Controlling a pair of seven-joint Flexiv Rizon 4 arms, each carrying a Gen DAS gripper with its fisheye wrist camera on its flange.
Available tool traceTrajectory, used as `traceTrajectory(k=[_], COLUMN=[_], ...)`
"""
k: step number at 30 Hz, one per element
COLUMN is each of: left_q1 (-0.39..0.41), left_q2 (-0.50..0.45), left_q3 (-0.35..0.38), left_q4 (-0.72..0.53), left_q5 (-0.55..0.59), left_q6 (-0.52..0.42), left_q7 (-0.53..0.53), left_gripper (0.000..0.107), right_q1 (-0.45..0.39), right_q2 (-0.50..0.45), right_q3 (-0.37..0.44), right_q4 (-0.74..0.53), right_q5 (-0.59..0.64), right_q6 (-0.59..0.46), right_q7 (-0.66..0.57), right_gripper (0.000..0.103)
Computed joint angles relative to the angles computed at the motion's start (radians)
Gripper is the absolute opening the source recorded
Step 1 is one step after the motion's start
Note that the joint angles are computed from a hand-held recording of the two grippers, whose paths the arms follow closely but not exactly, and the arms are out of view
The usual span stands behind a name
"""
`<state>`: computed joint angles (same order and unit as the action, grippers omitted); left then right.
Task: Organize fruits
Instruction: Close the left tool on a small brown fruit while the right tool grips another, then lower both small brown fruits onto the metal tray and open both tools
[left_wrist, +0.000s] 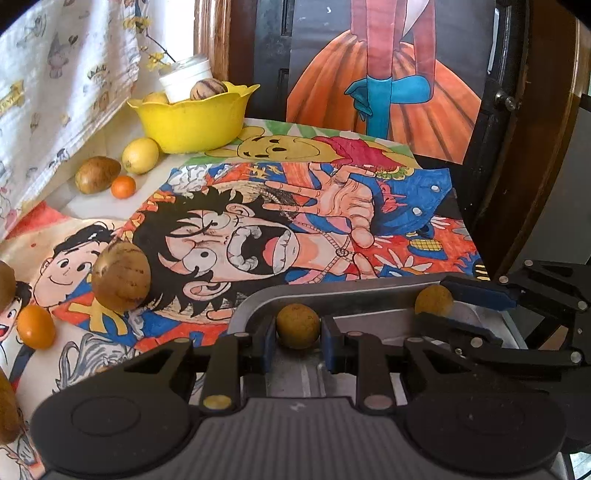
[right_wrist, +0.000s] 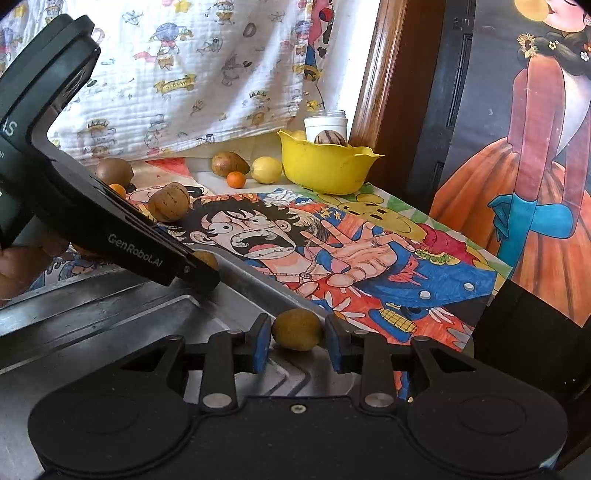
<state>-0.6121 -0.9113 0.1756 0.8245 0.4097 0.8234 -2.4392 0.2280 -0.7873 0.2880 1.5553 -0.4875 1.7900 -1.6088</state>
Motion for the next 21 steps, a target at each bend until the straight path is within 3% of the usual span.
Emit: traceTrajectory(k=[7,9,11,15,17,21], left_q1=[0.006,0.0,-0.012,-0.041,-0.064,-0.106], left_q2=[0.017,0.03,0.046,0.087,0.117,0.183], left_q3=[-0.008,-0.001,0.011,0.031,0.047,0.057], left_q4=[0.026,0.042,0.06,0.101,0.129,0.188], left_q5=[-0.019,-0.013,-0.001,0.041,0.07,0.139], left_q6=[0.019,0.034,0.046,0.069,0.072,0.063], left_q7=[-0.034,-0.058,-0.092,-0.154,-0.197,-0.26], left_gripper=[0.035,0.042,0.064,0.069,0.081,0.09], right_q1=[0.011,0.009,0.003,0.01,0.064,0.134], right_q2=[0.034,0.056,0.08,0.145,0.196,0.292], right_q3=[-0.032,-0.038,-0.04,-0.063,-0.126,-0.193], right_q4=[0.044,0.073,0.104,0.182,0.236,0.343], right_q5=[0.02,0.028,0.034,0.054,0.099,0.17], right_q6=[0.029,0.049,0.072,0.114,0.138,0.179], right_q7=[0.008,0.016,0.028,0.062,0.071,0.062], right_gripper=[0.055,0.062,0.07,0.084,0.093,0.102])
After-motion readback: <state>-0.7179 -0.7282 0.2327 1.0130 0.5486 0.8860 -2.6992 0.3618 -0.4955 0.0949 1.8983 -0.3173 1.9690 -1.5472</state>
